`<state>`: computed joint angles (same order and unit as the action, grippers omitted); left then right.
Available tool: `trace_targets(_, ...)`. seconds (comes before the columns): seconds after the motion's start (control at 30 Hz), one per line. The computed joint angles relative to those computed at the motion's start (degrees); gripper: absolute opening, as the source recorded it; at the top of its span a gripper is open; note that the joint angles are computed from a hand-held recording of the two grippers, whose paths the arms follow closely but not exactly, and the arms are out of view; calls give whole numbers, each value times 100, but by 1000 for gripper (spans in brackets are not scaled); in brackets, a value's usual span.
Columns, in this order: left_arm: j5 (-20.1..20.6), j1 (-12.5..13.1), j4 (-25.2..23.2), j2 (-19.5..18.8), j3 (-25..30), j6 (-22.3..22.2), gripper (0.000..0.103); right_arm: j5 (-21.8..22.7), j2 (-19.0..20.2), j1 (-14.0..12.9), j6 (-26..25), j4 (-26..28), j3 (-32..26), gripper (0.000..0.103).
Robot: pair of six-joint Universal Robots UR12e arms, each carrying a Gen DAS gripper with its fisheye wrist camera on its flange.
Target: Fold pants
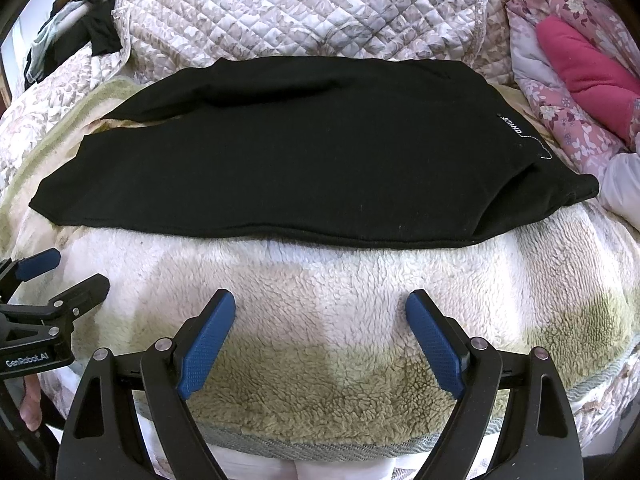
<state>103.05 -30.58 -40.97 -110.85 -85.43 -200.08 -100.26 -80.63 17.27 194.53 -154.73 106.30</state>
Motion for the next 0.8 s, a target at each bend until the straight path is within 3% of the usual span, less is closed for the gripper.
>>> trace_targets(0.23,2,5,-24,-23,35,-7,102,-36,8,8,-25,117,-58,88)
trace_targets(0.57,82,2,137,-42,1,32,103,291,-87,-103,132,-4,14,88)
trace_targets(0.8,-329,131,458,72,-169,-106,100,306,-219,-281,542,-66,65,88)
